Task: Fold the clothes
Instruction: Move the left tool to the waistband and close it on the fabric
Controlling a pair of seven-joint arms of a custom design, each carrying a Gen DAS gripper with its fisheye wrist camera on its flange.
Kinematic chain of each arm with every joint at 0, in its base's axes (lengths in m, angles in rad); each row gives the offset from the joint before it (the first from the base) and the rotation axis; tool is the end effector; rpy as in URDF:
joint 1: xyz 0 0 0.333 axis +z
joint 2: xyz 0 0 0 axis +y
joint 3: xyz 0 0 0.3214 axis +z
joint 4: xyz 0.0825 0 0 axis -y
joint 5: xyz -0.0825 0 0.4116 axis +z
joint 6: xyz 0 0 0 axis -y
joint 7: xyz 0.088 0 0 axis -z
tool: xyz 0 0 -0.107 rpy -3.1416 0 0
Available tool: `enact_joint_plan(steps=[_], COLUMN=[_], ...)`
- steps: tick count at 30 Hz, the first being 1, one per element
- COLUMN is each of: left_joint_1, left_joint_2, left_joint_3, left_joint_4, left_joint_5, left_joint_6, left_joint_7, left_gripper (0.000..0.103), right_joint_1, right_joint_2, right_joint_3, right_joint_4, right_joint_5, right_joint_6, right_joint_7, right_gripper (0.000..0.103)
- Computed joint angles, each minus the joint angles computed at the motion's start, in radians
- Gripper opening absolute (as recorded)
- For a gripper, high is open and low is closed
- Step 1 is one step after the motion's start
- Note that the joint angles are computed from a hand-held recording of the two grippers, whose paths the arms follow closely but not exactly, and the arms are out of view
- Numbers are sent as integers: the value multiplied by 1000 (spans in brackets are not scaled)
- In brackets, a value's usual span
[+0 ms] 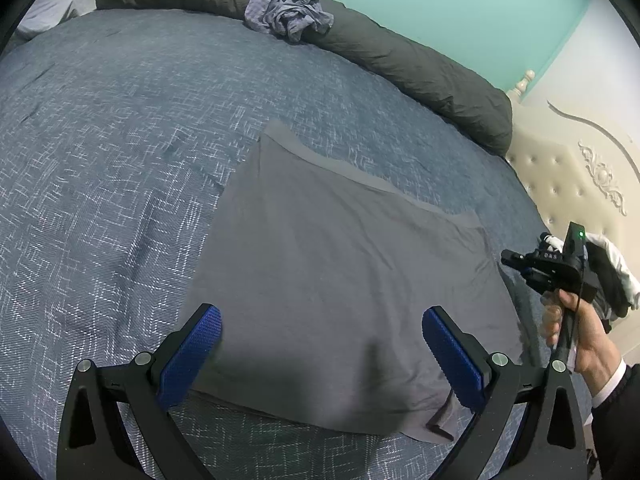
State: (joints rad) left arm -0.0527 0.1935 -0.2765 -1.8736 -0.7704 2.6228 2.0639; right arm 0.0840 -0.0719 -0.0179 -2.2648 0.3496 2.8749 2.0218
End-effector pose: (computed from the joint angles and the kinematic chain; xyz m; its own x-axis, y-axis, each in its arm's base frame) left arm 0.6435 -0.1919 0.4626 -0.3403 -0.8315 0.4391 -0.8277 0.0433 -0.5595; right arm 0.5756 0.0185 0.4563 -0.4558 -0.7326 -0.5055 -0.6266 0.6674 -0.4024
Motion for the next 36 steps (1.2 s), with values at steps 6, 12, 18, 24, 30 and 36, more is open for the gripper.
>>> enact_joint_plan(steps=[6,12,18,24,30,36], left_joint_1=[3,2,-3,3,13,19], left_joint_2=[-1,-2,-14,-34,-49,-59], left_joint_3=[0,5,12,19,25,37], left_joint_4=[2,-3,-22,-49,-65,-75], left_joint_5=[-8,2,37,84,67,57], left_joint_6=[-6,10,67,92,82,48], left_joint_7=[9,-7,-46,-64,-51,-21], left_gripper=[103,103,103,103,103,103], right_joint_1=[10,-9,-71,-87,116,379], right_joint_2=[-10,-32,-88,-167,-194,-168], right_joint_3=[10,28,80,144,71,-87], right_joint_4=[-14,-63,-133,-227,-298,-302], right_joint_5=[-39,-153,-320,-345,-123,-24], right_joint_6=[-46,-1,76,207,353,450], right_joint_7=[-24,103,312,426,339,296], right_gripper=[16,2,2,5,5,5])
